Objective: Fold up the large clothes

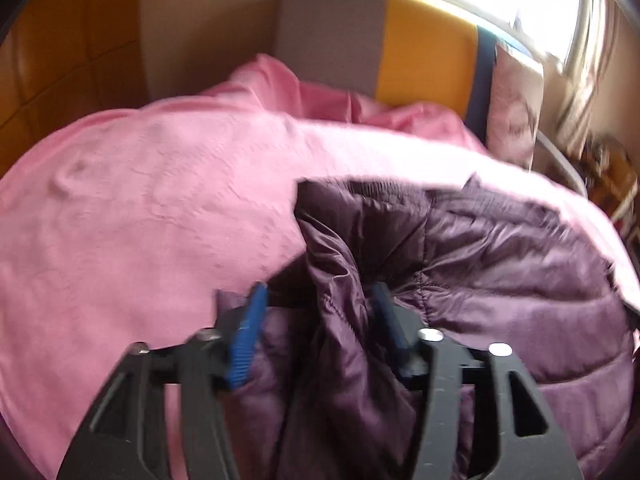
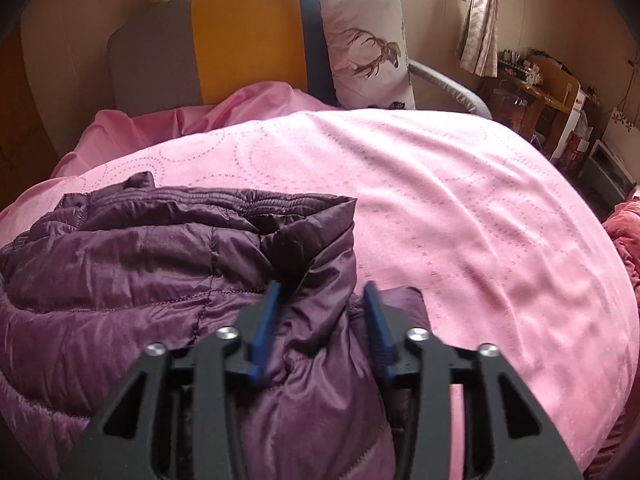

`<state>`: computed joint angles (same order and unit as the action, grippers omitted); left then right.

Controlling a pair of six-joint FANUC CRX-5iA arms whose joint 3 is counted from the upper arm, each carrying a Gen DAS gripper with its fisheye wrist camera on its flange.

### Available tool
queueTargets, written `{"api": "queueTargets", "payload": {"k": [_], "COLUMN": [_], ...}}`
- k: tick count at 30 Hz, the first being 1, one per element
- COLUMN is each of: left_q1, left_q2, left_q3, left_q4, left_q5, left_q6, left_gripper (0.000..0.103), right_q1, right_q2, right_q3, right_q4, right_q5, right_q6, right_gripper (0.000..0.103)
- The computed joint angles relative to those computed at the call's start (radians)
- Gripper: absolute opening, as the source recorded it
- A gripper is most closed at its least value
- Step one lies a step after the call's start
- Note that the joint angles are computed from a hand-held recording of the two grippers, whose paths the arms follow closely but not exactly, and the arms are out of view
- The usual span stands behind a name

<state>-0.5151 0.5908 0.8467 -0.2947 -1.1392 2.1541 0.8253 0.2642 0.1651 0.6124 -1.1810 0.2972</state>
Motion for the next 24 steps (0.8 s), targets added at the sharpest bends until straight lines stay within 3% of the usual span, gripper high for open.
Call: {"api": "queueTargets", "payload": {"k": [4,10,12,18,24], "left_q1": [-0.058,-0.107,-0.123,-0.157,-0.169], "left_q2": [-0.093,-0.098,-0.071,0.068,0.085], "left_q3": [-0.075,-0.094,-0.065,0.098,0.072], "left_q4": [-0.112,0.004,0.033,0.075,0.052], "left_q5": [0.073,0.183,0.178,0.039,0.036], "left_q6": [0.049,-0.059,-0.089,-0.114,-0.088], "left_gripper": [0.059,0.059,0.059,0.059,0.059], "right_q1": [0.058,0.157,0.183,0.213,0.208], "right_q2": [-0.053,-0.078,-0.061,-0.049,-0.054], "right_q3": [-0.046,-0.065,-0.055,-0.088,-0.156], "right_q4": [0.100,0.145,0.159,0.153,0.135], "right_q5": [0.011,0.100,0.089,0.063,0.113], "right_q6": [-0.048,-0.056,-0.046,-0.054,-0.108], "right_gripper": [0.057,0.064,0.064,0.071,0.073]}}
